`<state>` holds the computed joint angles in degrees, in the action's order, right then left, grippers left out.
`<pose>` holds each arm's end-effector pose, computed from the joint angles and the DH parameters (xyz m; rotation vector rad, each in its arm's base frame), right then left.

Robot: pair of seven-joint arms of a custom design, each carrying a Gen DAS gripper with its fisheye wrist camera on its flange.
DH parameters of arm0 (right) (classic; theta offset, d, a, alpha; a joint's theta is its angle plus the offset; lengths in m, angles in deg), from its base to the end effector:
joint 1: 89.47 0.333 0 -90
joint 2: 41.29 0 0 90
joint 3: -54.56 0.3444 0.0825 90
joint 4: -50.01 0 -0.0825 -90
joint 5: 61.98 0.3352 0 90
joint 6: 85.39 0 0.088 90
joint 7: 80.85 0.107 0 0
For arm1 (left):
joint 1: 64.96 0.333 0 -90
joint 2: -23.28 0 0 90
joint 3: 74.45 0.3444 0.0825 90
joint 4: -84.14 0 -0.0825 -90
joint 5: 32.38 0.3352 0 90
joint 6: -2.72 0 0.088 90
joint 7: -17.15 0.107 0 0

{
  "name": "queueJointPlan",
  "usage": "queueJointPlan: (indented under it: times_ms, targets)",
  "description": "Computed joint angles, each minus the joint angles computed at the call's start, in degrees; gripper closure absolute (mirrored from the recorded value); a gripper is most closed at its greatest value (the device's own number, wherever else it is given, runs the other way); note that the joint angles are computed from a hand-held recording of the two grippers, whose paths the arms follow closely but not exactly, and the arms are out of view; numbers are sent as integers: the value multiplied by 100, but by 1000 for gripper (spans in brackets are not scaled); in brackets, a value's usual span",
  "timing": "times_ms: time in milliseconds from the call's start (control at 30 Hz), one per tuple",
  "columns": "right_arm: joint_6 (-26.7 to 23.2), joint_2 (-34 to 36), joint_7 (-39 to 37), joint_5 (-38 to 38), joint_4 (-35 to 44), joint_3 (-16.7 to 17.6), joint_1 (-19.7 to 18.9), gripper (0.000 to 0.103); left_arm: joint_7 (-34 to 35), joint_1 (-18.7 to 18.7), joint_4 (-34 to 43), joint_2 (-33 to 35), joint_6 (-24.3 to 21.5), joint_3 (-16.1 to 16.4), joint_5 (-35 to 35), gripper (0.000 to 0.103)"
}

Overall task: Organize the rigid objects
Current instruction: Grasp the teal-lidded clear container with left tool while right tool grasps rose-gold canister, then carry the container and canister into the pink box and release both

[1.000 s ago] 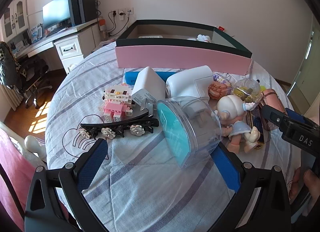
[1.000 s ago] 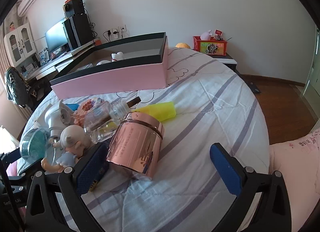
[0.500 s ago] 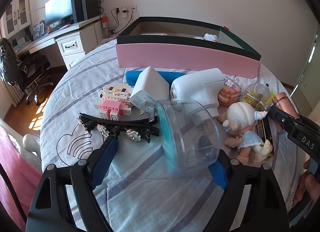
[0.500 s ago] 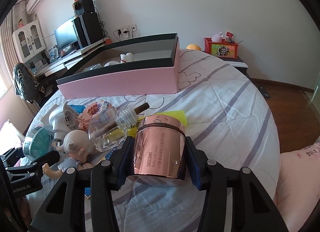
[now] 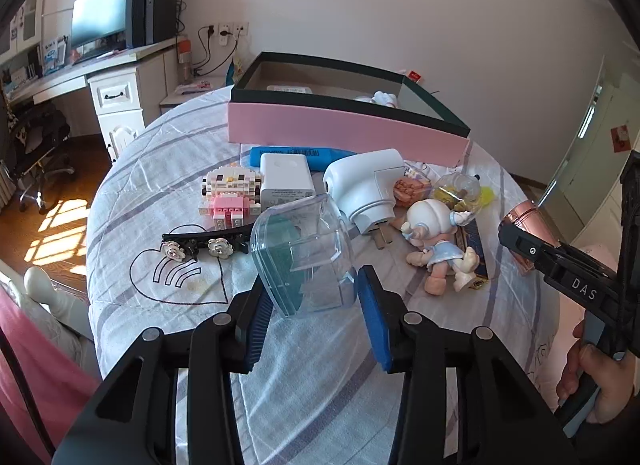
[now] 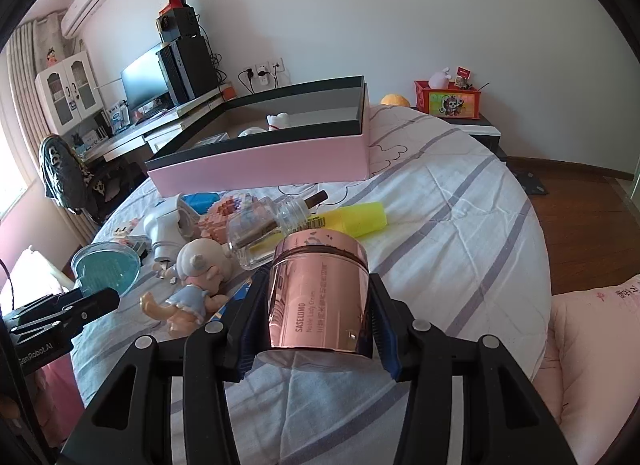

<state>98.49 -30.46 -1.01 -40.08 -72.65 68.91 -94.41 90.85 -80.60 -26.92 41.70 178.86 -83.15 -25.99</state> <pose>0.5780 0.0503 0.4810 -1.5866 1.7154 -0.6035 0.5803 -0.2595 0.4769 -1.6288 2.0332 -1.0210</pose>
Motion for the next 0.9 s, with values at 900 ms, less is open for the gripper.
queueJointPlan:
  times_ms: [900]
  targets:
    - [153,-130,-1776,2019,-1,917,-421,54,-938,-1011,54,-9,195,1245,917,64]
